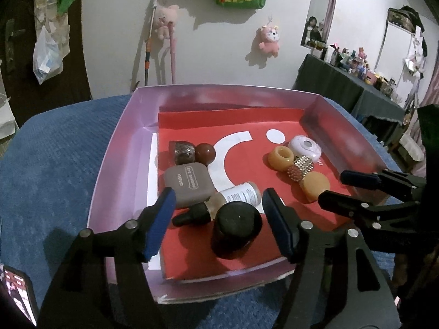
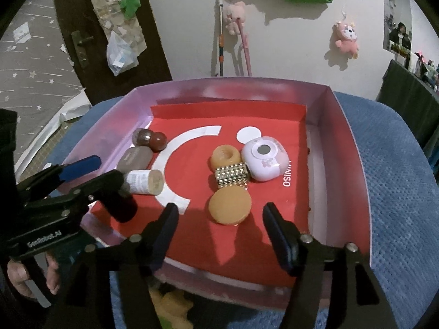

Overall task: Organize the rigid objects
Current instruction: 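Lower and release the sponge ball with right gripper while left gripper releases the black jar in the box, then withdraw both grippers from the box toward the green toy and glass cup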

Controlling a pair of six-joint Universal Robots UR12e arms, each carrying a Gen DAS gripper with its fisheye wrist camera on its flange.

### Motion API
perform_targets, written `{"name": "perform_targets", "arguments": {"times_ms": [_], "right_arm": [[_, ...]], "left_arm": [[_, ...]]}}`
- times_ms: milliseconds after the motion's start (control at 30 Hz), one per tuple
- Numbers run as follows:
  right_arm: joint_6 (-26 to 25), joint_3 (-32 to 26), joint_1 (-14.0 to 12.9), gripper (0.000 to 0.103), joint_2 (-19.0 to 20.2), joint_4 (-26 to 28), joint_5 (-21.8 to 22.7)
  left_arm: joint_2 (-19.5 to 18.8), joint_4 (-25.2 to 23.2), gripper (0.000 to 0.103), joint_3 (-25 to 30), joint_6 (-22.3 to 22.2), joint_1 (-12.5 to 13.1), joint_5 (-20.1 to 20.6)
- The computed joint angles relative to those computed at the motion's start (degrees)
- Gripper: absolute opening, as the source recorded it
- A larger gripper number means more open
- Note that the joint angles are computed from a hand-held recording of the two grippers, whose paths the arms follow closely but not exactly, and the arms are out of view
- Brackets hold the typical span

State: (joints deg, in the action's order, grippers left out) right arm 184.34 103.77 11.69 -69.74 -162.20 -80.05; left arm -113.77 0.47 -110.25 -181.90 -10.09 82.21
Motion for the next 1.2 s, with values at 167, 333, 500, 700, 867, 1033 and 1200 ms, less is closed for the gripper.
{"name": "perform_targets", "arguments": {"times_ms": [167,333,500,700,867,1033,1200], "right_arm": [[-0.6,1.4,0.1,0.077,-1.4,-1.9,0.3],[-0.9,3.2,0.3,0.093,-3.2,-4.7,-0.2],[-0.6,4.6,0.1,0.099,-4.5,-7.0,0.5],[-1.5,5.9,0.4,0.103,-5.6,-8.2,1.0],[-1.8,7.1,0.6,0.103,-6.5,-8.9,1.1],[-1.4,8.3,0.6,0.103,-7.4,-10.3,1.4],[-1.5,9.3,0.7,0.103,-8.1,-11.1,1.0]], "left_arm": [[0.8,0.5,0.065,-0.8,0.2,-0.2,0.6],[1.7,2.5,0.087,-2.0,-0.4,-0.1,1.0],[2.7,2.8,0.087,-3.0,-1.4,0.4,0.5],[3.8,2.5,0.1,-4.4,-2.1,0.9,-0.8],[4.9,3.6,0.103,-5.7,-1.8,1.1,-1.6],[5.7,5.6,0.103,-6.9,-1.1,0.6,0.0],[6.7,6.3,0.103,-8.0,-0.7,0.6,-0.6]]}}
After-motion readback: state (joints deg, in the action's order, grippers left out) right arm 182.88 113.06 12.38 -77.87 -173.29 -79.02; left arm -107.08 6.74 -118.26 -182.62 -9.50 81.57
